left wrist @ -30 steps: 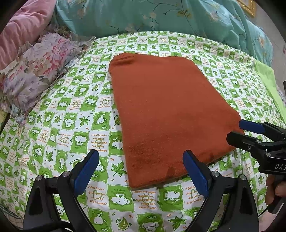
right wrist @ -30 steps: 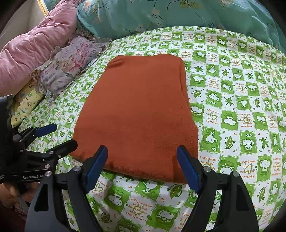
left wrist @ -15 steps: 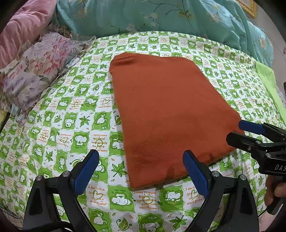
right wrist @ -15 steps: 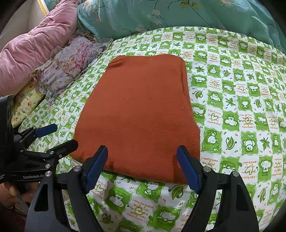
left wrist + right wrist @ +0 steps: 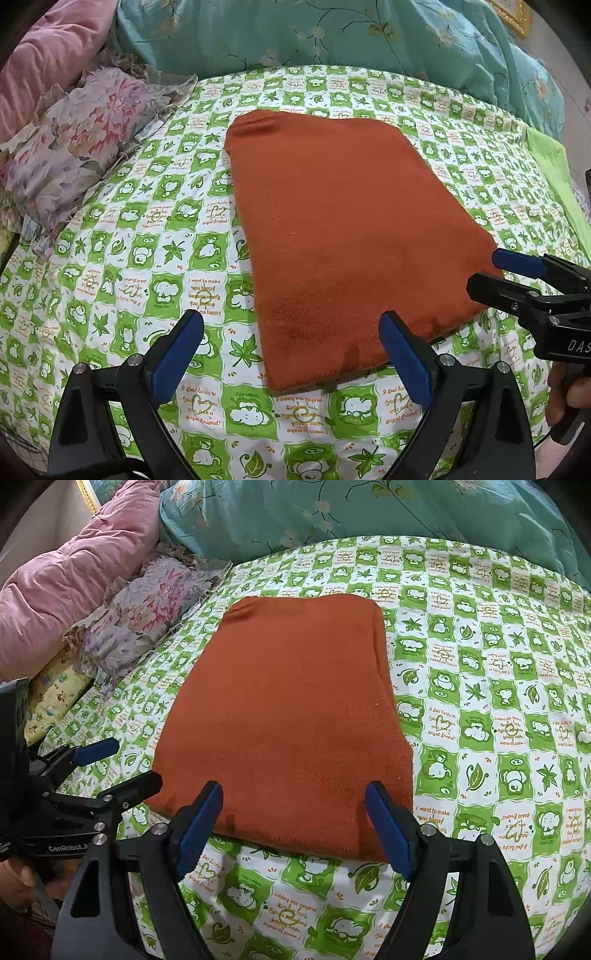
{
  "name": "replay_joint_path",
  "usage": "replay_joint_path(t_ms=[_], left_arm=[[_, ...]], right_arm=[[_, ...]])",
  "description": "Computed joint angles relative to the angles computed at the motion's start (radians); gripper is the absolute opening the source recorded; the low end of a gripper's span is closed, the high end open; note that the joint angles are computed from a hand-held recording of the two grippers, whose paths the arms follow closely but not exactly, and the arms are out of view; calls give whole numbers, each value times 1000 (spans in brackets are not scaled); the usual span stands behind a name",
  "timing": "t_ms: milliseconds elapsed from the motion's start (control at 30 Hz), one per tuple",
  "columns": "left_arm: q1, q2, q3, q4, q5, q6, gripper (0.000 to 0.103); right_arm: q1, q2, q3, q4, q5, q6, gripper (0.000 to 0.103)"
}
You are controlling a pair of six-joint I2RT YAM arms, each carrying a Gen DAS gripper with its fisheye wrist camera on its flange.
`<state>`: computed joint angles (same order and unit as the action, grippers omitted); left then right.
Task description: Fold small clothes
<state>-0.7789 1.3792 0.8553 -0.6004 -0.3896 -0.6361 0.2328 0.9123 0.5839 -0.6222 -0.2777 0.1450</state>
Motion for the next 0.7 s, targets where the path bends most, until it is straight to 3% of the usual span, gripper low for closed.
replay_joint_path(t_ms=[700], left_arm=[[-2, -1, 3, -2, -4, 1, 96]], right_arm=[[-2, -10, -7, 0, 0, 3, 80]])
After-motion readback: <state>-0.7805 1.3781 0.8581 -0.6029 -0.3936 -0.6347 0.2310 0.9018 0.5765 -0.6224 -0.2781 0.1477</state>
